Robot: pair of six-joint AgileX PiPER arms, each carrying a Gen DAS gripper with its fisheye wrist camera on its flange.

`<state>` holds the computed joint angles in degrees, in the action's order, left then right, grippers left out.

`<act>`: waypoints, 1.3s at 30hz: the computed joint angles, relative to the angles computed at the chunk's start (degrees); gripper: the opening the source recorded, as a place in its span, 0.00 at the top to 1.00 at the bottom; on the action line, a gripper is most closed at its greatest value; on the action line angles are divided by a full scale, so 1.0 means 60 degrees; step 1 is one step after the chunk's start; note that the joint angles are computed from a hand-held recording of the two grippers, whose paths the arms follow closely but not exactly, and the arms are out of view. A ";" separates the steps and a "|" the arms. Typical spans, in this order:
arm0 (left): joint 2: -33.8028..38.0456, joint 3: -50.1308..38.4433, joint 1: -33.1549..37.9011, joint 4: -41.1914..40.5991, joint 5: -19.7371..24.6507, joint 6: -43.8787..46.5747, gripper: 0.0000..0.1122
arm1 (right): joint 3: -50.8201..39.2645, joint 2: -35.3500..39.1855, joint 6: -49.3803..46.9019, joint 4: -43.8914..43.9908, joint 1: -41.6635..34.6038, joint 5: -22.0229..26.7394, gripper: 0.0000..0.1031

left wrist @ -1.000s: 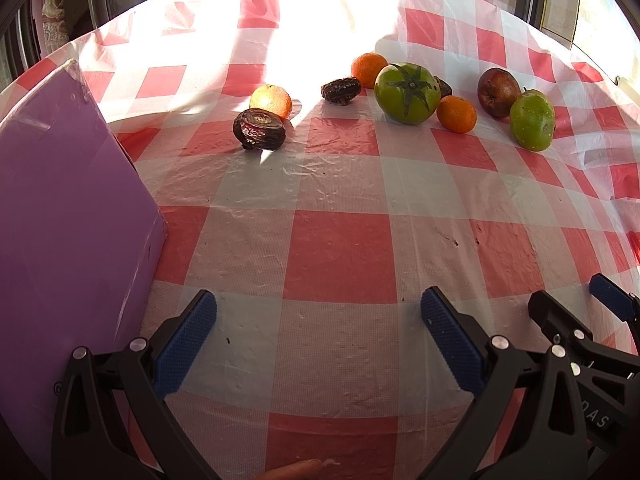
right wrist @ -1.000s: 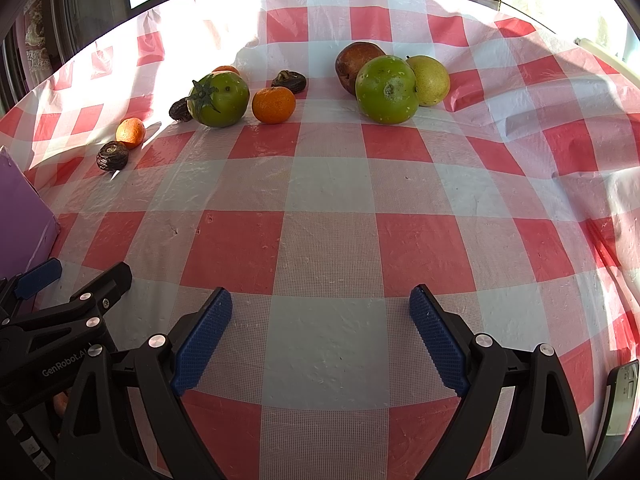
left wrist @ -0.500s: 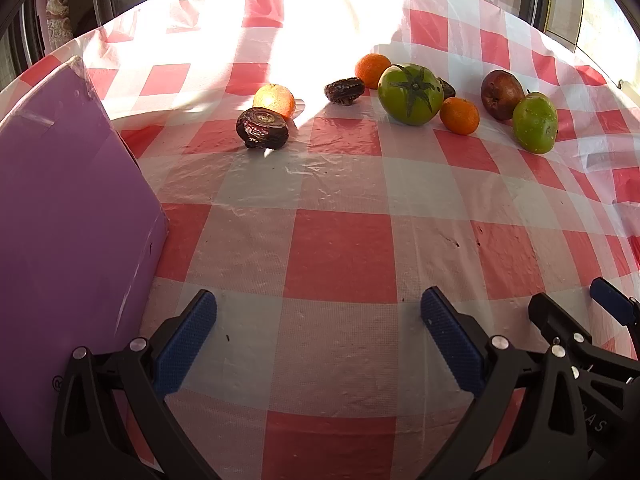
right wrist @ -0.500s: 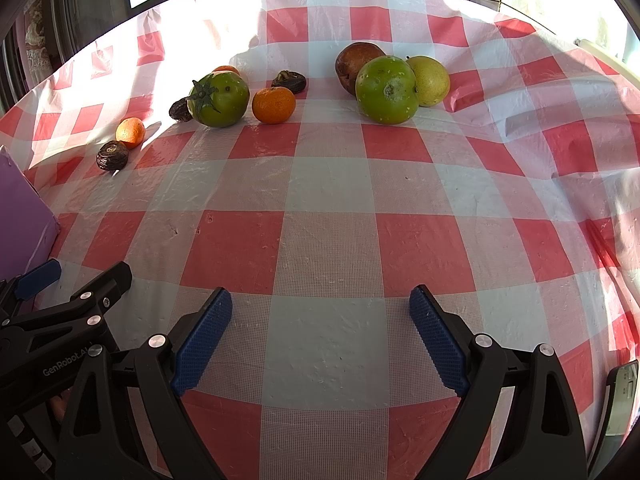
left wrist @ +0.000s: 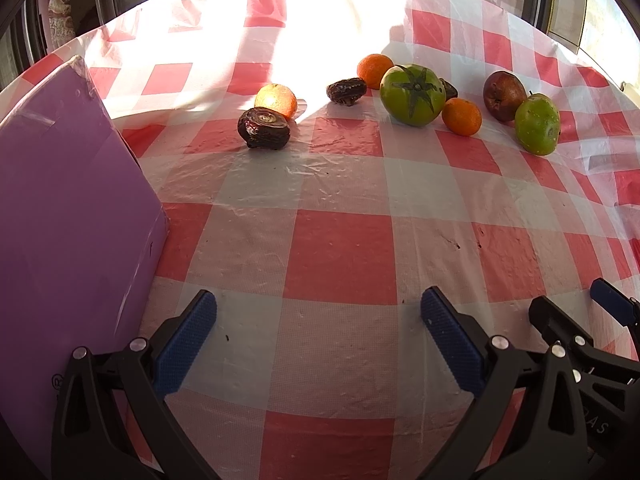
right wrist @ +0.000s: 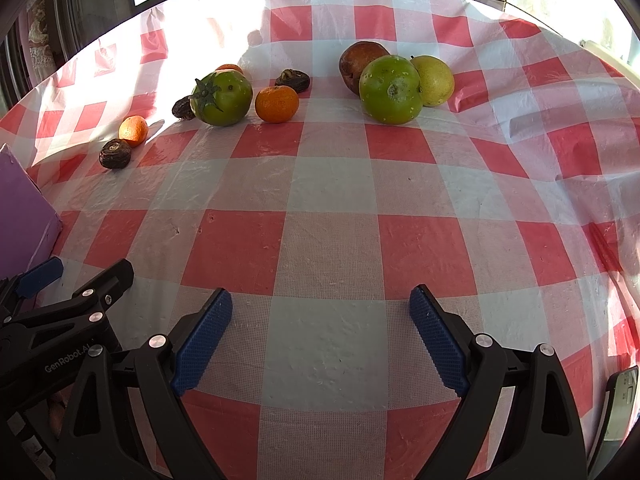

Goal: Organize fruits
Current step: 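Grasp the large green fruit with the right tool while the left tool grasps the green tomato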

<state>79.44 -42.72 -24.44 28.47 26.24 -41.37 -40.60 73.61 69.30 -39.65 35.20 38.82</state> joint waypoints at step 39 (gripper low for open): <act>0.5626 -0.8133 -0.0009 -0.2073 0.2391 0.3188 0.25 | -0.6273 0.4986 -0.9009 0.5533 -0.5206 -0.0455 0.43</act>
